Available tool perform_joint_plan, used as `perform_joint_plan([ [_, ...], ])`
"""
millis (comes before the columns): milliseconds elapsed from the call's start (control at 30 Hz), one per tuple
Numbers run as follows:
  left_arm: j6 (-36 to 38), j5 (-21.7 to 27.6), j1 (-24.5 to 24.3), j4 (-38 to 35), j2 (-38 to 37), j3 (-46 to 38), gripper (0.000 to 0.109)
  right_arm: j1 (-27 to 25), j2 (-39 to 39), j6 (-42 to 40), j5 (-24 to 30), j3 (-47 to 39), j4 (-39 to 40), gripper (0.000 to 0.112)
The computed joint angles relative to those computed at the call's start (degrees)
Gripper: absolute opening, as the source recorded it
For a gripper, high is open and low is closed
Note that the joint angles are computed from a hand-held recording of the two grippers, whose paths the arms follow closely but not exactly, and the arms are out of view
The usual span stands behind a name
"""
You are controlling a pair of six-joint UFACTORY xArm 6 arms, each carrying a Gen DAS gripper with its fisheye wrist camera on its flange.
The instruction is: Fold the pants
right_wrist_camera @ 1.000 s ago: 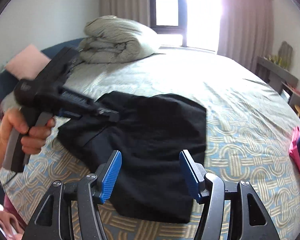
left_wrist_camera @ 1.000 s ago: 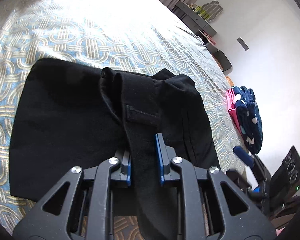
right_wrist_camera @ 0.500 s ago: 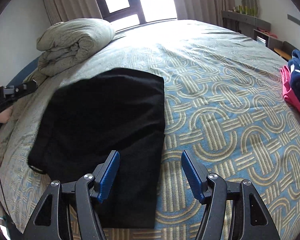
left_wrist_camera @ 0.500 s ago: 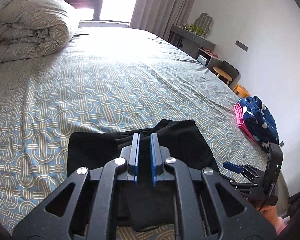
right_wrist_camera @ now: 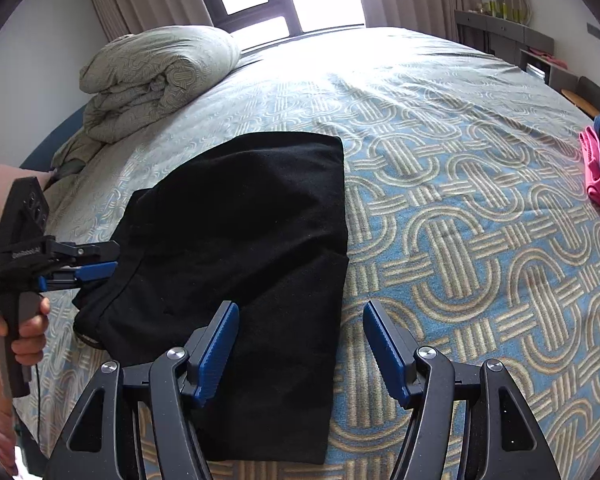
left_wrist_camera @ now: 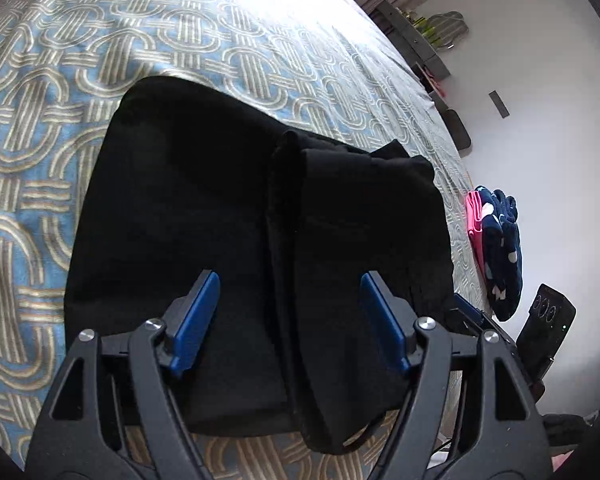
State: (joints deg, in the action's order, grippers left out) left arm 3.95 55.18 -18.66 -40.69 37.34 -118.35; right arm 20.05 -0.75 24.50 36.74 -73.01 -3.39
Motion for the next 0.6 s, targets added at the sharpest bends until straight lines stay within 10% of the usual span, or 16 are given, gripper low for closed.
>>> perform_joint_plan([
  [233, 5.4, 6.9, 0.0, -5.1, 4.6, -7.4, 0.04, -1.4, 0.7, -4.3, -1.3, 0.3, 9.0, 0.068],
  [600, 8.0, -3.5, -4.5, 6.6, -0.9, -2.3, 0.017, -1.9, 3.9, -4.6, 0.1, -3.3, 13.4, 0.069],
])
